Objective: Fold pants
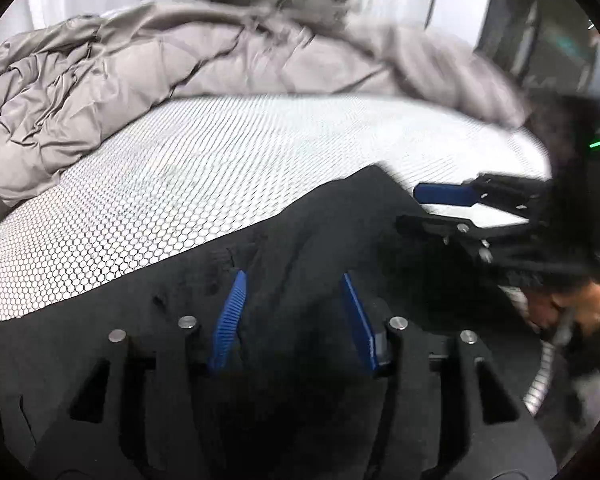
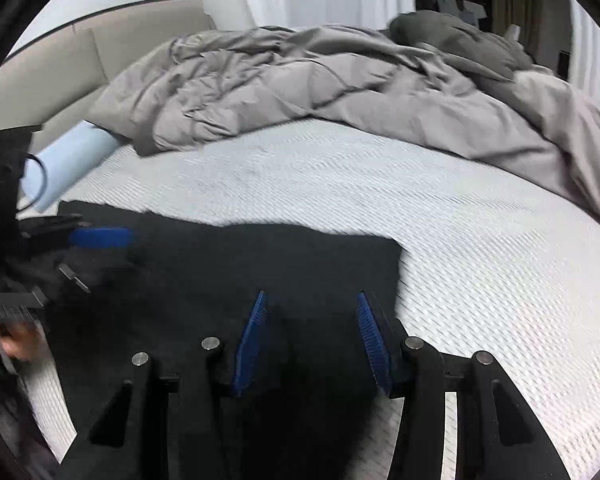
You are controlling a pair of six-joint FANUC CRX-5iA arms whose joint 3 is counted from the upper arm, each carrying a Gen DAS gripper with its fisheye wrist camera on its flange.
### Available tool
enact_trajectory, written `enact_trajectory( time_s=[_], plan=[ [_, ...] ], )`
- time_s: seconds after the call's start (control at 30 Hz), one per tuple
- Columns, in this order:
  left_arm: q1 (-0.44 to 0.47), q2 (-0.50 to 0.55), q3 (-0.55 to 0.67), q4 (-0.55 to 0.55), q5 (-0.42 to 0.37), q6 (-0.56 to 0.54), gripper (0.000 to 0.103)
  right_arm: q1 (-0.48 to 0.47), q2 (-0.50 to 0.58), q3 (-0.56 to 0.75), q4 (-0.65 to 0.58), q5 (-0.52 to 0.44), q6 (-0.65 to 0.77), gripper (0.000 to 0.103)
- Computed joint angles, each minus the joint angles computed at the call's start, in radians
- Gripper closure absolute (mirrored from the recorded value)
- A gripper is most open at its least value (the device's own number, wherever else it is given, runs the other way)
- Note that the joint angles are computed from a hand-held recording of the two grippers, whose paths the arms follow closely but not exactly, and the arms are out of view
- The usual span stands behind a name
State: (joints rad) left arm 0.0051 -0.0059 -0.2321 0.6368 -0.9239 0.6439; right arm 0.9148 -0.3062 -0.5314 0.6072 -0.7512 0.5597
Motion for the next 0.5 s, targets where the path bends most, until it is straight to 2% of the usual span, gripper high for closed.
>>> enact_trajectory(
  time_s=[0.03, 0.1, 0.17, 0.23, 0.3, 0.4, 0.43, 0.5],
  plan=[
    [-0.017, 0.026, 0.03, -0.071, 0.018, 0.063, 0.057, -0.004, 0.046, 0.035, -0.022, 0.015, 0.027, 0.054],
    [-0.022, 0.061, 0.05, -0.101, 0.029, 0.096, 0.06, -0.027, 0.142, 0.112, -0.081, 0.046, 0.097, 0.054],
    [0.001, 0.087, 0.046, -0.049, 0.011, 0.066, 0.068, -0.038, 0.216, 0.183, -0.157, 0.015, 0.194, 0.054],
    [0.032, 0.094, 0.024, 0.025, -0.017, 0.011, 0.073, -0.028, 0.267, 0.192, -0.073, -0.077, 0.15, 0.054],
    [0.056, 0.085, 0.002, 0.052, -0.026, -0.017, 0.076, -0.028, 0.27, 0.16, 0.023, -0.13, 0.077, 0.054],
    [0.074, 0.054, -0.008, 0.033, -0.039, 0.007, 0.076, -0.059, 0.243, 0.134, 0.07, -0.192, -0.035, 0.054],
    [0.075, 0.037, -0.01, 0.021, -0.028, 0.026, 0.076, -0.064, 0.225, 0.124, 0.065, -0.182, -0.049, 0.054],
    [0.069, -0.003, -0.042, 0.071, 0.011, -0.014, 0.075, -0.063, 0.181, 0.107, 0.076, -0.133, -0.077, 0.054]
  ],
)
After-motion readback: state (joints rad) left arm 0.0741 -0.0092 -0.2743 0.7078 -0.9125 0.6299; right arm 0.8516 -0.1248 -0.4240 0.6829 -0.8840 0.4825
